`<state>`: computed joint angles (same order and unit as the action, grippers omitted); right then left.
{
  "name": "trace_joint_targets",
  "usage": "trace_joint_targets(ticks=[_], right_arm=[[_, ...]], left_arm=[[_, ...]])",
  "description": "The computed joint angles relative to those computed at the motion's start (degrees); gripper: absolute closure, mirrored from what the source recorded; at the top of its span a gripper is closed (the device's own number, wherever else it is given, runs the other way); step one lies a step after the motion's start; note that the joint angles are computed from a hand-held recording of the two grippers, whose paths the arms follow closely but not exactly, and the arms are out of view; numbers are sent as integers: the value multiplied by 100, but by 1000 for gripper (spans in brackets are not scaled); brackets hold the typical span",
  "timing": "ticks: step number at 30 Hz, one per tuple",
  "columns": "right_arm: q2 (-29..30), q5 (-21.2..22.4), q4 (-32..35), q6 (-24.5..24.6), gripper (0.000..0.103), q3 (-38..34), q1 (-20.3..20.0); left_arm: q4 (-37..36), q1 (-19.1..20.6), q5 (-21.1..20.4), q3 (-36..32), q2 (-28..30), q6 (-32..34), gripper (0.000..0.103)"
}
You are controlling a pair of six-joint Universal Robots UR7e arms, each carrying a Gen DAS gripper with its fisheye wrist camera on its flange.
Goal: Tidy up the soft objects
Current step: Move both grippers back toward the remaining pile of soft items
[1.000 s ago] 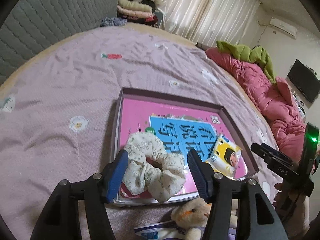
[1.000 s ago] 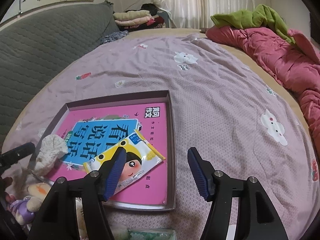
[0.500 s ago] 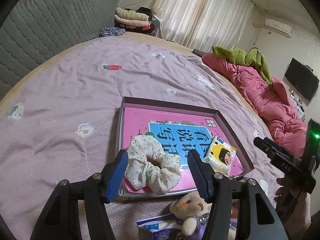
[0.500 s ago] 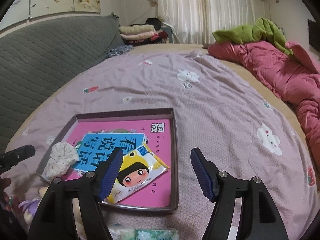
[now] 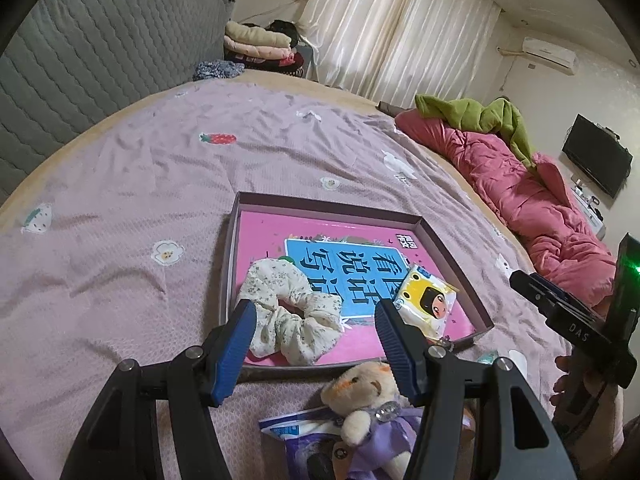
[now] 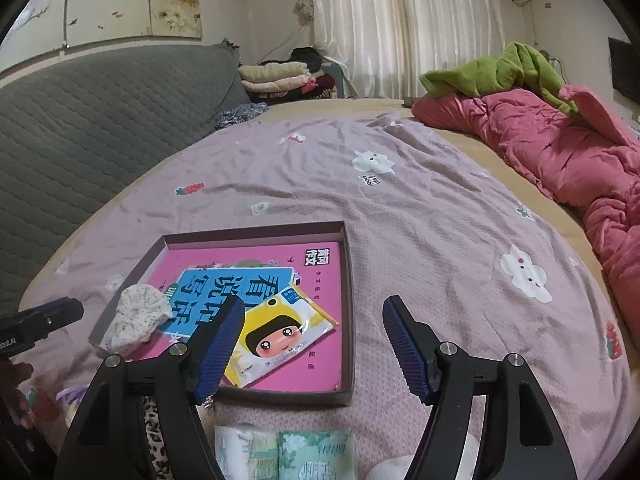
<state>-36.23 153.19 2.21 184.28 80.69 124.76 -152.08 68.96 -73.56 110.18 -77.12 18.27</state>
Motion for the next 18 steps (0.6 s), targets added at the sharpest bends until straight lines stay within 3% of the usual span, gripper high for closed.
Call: trace_joint_targets(ticks=[10, 18], right_arm=[[-65, 273, -126, 63, 30, 177, 269], [110, 340, 192, 272, 30, 78, 413]], left_arm=[[23, -160, -42, 337, -291, 86, 42], [45, -233, -63, 465, -439, 123, 42]])
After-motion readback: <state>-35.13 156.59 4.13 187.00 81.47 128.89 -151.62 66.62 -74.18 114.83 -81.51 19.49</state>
